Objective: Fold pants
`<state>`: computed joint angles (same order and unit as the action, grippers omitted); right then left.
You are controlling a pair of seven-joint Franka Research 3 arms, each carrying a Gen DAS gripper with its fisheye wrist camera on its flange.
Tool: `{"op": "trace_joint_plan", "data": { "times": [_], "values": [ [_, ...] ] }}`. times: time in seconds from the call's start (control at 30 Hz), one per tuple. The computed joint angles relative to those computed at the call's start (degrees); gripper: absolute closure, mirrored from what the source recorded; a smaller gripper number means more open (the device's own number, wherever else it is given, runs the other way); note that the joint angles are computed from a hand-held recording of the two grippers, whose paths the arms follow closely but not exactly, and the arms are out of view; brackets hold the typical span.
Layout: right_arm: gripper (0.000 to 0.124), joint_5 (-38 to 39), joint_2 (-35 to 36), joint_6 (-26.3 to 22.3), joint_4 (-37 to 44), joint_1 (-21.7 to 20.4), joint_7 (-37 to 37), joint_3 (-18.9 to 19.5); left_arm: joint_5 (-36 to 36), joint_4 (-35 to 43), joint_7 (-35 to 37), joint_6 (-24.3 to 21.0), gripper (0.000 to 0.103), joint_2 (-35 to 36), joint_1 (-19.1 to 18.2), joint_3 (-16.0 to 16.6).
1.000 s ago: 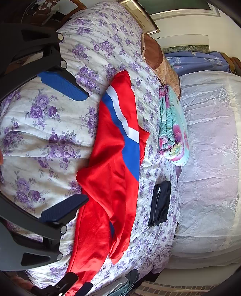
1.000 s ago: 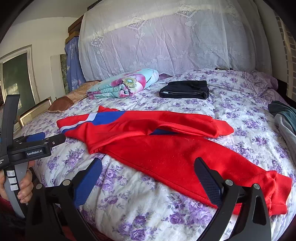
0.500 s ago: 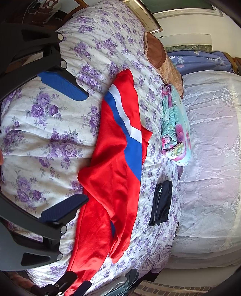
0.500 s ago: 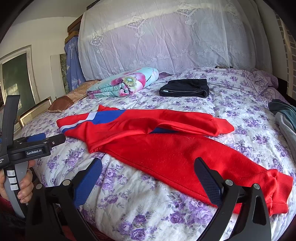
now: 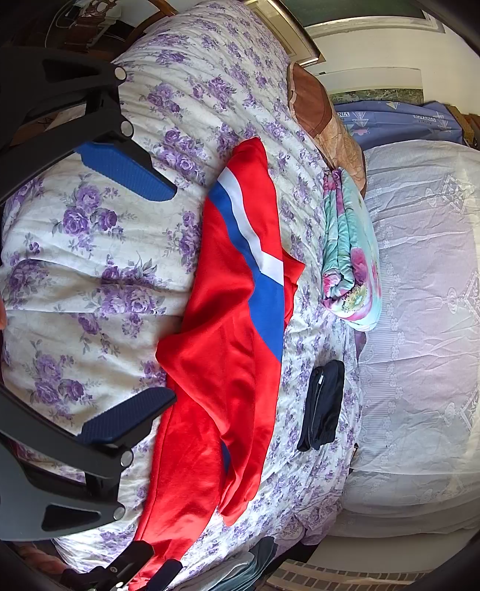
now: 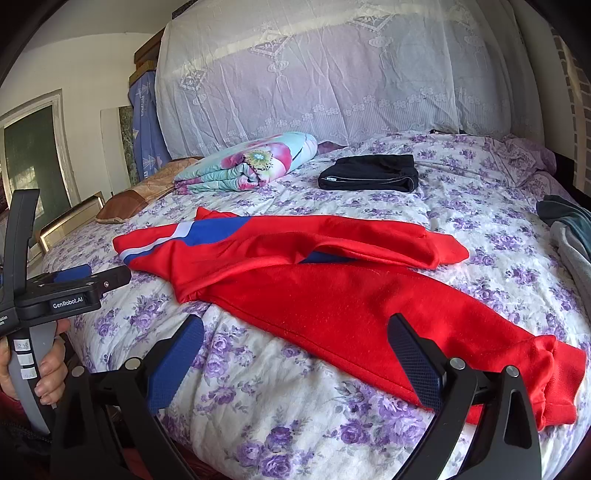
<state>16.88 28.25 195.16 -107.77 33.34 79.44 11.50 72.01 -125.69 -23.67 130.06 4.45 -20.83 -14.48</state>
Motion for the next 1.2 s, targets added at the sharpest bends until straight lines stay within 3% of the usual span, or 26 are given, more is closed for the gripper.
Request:
{"op": "trace_joint_plan", "data": {
  "times": [0.47,1.2],
  "values": [
    [0.024,-0.3,0.35,0.68,-0.94,-0.22,0.45,0.54,0.02,0.22,-0.38,0.08,0.005,0.58,-0.31,0.07],
    [0.024,-0.45,0.25,-2.14,0.43,-0.56,0.97,0.43,-0.08,0.28,-0.73,0.38,0.005,1.01,-0.59,0.27]
  ]
}}
